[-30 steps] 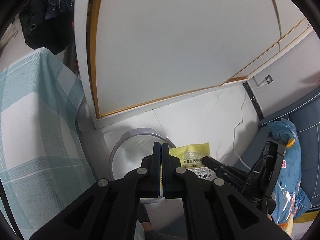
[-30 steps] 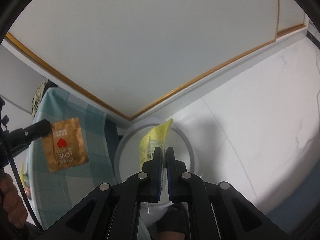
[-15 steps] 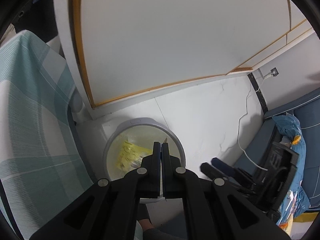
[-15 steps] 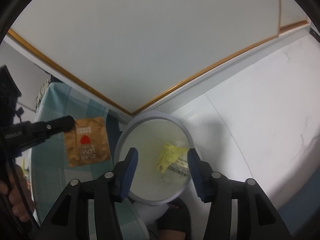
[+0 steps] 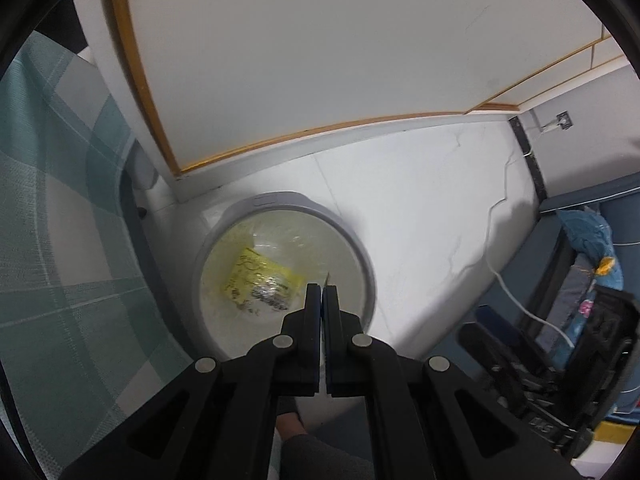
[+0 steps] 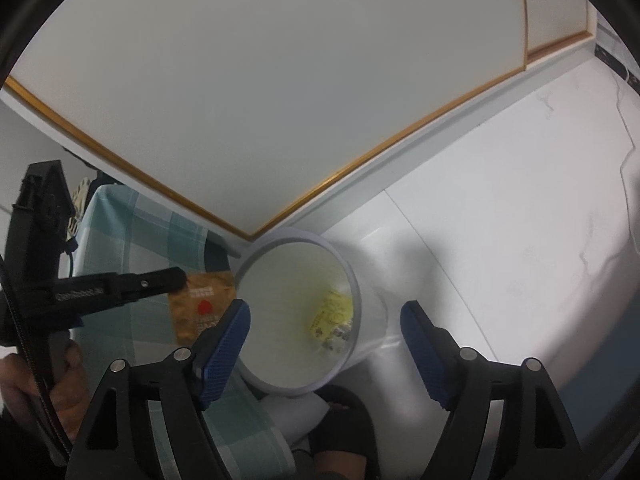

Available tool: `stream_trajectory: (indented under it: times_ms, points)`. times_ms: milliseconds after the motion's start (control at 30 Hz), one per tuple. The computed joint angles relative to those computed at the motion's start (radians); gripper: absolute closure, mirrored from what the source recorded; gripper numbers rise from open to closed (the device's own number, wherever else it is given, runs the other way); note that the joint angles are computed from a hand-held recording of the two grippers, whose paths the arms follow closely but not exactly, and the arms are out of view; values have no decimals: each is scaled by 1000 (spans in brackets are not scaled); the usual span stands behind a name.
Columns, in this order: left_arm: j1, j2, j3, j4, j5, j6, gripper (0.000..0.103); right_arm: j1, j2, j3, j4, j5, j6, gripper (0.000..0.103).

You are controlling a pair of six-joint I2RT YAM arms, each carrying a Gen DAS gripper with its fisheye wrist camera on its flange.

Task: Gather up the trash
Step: 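Open the left tool over the white bin to drop the brown packet, then move both open tools back above the remaining trash on the table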

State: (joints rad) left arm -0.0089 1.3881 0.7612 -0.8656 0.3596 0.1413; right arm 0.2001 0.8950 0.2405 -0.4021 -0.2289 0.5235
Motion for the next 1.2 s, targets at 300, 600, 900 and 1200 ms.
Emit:
stream_trajectory:
  times_ms: [300,600,900,1200]
  points:
    - [5,-23,7,-27,-31,-13,95,109,-15,64,-51,74,46,15]
    - [55,-119,-15,-40,-45,-5,58,146,-76,106,-122,123,52,11]
    - [95,-289,-5,-93,-56,37,43,220,-218,174,-253,180,99,8]
    - [272,-425,92,-236,-13,157,35,568,-356,344,-436,505,268,6]
